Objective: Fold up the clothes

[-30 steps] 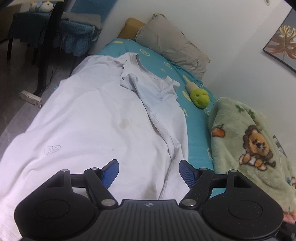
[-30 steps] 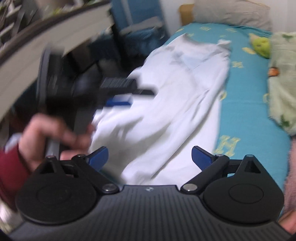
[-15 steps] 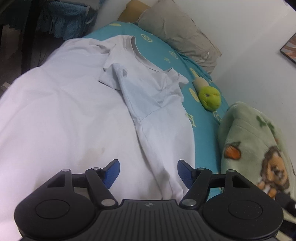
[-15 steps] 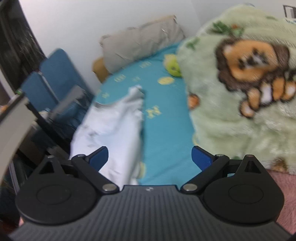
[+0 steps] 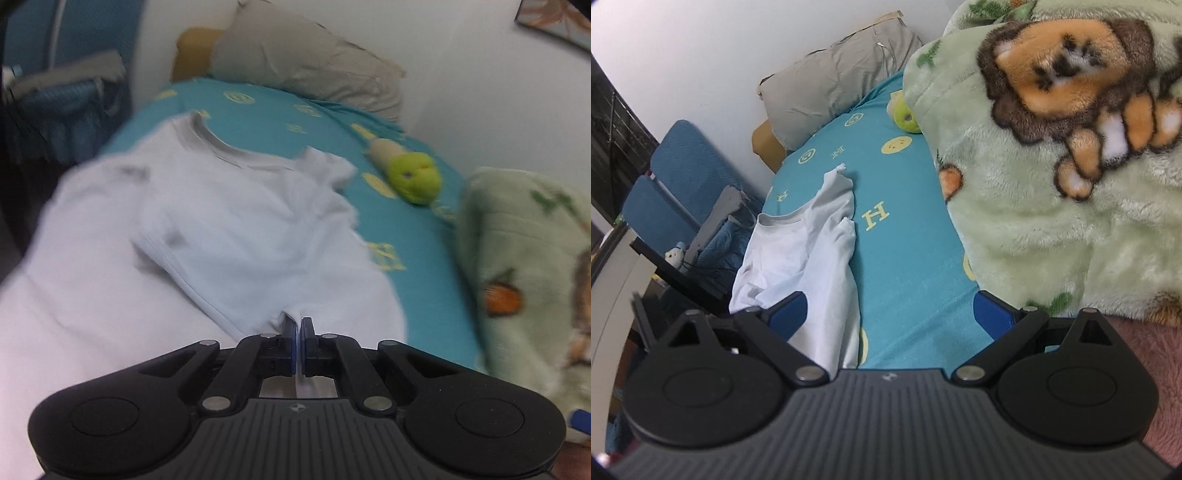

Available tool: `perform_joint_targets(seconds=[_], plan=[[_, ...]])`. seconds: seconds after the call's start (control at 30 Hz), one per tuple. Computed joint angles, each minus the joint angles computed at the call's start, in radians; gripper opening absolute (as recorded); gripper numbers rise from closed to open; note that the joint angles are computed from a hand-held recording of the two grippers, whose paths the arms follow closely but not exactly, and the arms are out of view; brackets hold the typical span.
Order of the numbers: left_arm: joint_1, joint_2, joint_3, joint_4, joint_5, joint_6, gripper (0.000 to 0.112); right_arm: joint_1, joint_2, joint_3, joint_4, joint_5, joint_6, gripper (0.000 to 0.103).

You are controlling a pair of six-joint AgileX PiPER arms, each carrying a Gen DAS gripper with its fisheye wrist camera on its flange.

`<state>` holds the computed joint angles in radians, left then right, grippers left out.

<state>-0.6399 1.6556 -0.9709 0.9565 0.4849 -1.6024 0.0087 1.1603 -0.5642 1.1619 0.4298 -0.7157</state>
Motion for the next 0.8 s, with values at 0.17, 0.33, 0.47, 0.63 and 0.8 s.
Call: perform_joint_targets(seconds=[0.17, 0.33, 0.47, 0.63, 0.8], plan=[[0.021, 0.002, 0.014, -0.077, 0.055, 0.067, 0.034, 0.029, 0.033, -0.004, -0.004, -0.027, 0.001, 0.098], [-0.044, -0.242, 0.248, -0.218, -0.024, 0.009, 0.05, 0.064, 0.009, 0.0, -0.045, -0.048, 0.005, 0.098], [-0.268, -0.451, 0.363, -0.35, 0.099, -0.068, 0.058, 0.115, -0.053, 0.013, -0.065, -0.085, -0.017, 0.098], [-0.616, -0.515, 0.397, -0.422, 0.231, -0.264, 0.059, 0.175, -0.13, 0.03, -0.155, -0.142, 0.043, 0.098], [-0.74, -0.472, 0.324, -0.508, 0.357, -0.31, 0.057, 0.232, -0.175, 0.044, -0.414, -0.179, 0.305, 0.098]])
